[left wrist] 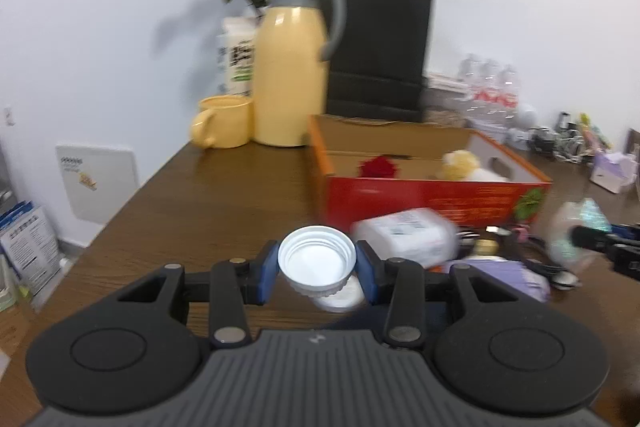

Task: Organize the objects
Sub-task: 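Carry the plastic bag into the box and open the right tool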

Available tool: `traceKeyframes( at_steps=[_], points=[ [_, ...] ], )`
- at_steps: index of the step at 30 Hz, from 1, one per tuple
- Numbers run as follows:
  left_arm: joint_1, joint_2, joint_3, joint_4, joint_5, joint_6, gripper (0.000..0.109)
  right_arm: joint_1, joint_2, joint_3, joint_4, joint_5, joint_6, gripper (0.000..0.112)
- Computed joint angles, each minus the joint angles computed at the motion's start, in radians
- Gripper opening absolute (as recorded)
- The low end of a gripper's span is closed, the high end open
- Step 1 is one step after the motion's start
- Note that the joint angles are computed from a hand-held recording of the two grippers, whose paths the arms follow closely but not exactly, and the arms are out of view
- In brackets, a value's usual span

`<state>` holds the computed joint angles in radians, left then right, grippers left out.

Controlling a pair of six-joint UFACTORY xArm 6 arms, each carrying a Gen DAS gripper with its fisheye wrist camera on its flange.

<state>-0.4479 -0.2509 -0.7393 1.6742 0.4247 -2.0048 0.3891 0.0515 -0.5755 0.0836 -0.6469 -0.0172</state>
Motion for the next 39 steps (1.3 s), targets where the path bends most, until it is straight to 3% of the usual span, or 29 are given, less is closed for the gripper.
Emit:
traceKeyframes(
  at_steps=[7, 14, 22, 29, 32, 36, 39],
  points=[
    [-0.071, 0.067, -0.075, -0.015, 0.006, 0.017, 0.041, -0.044, -0.02, 0.026, -0.135, -0.025, 0.084, 0.027],
    [-0.083, 0.149, -0.176, 0.007, 0.0, 0.016, 0.041, -0.072, 0.002, -0.016, -0.201, -0.038, 0.117, 0.027],
    [-0.021, 0.329, -0.441, -0.003, -0.009, 0.07, 0.041, -0.037, 0.144, -0.285, -0.171, 0.04, 0.055, 0.027],
    [0.031, 0.529, -0.685, -0.181, 0.005, 0.231, 0.041, -0.023, 0.33, -0.589, -0.147, 0.199, 0.015, 0.027],
    [0.045, 0.607, -0.757, -0.237, 0.014, 0.261, 0.041, -0.034, 0.408, -0.697, -0.179, 0.267, 0.073, 0.027],
    [0.061, 0.67, -0.797, -0.245, 0.017, 0.214, 0.041, -0.045, 0.471, -0.752, -0.212, 0.278, 0.13, 0.027],
    [0.073, 0.69, -0.803, -0.297, -0.01, 0.274, 0.041, -0.049, 0.487, -0.765, -0.245, 0.3, 0.146, 0.027]
  ],
)
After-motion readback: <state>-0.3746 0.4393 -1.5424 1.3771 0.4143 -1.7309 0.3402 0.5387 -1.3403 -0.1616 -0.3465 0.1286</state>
